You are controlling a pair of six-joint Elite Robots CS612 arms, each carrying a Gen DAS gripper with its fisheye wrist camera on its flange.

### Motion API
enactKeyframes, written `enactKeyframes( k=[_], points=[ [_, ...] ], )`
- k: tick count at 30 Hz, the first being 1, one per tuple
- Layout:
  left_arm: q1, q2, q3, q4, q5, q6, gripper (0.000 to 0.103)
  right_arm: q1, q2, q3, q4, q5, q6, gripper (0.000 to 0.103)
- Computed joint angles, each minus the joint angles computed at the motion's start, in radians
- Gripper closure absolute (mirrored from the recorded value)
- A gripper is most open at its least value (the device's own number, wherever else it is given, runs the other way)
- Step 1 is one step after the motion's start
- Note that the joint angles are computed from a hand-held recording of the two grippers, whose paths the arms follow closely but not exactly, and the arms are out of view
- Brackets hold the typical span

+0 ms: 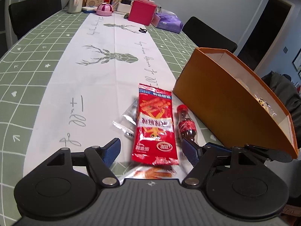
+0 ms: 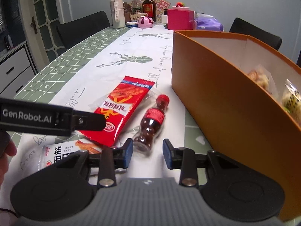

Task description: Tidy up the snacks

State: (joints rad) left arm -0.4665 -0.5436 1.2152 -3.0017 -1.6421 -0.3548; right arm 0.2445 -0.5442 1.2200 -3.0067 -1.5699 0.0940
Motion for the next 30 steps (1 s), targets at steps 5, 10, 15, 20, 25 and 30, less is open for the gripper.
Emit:
enactKeyframes(
  k=[5, 10, 15, 20, 25, 30],
  points=[
    [0.000, 0.011, -0.023, 0.013, 0.005, 0.041, 0.016, 0.001, 0.028, -0.055, 0.033, -0.001, -0.012, 0.067],
    [-0.004, 0.024, -0.054, 0.047, 0.012, 0.048, 0.015, -0.002, 0.045, -0.085, 0.071, -0.004, -0.011, 0.067],
    [-0.018, 0.039, -0.087, 0.086, 0.051, 0.089, 0.013, -0.006, 0.037, -0.062, 0.059, 0.001, -0.015, 0.092],
    [-0.033, 0.055, -0.119, 0.130, 0.099, 0.098, 0.013, -0.011, 0.023, -0.033, 0.046, 0.010, -0.006, 0.098],
    [-0.047, 0.059, -0.128, 0.168, 0.169, 0.125, 0.018, -0.014, 0.006, 0.000, 0.034, 0.013, -0.001, 0.093],
    [-0.046, 0.051, -0.108, 0.148, 0.179, 0.123, 0.042, -0.017, 0.004, 0.014, -0.039, 0.025, 0.014, 0.078]
  ],
)
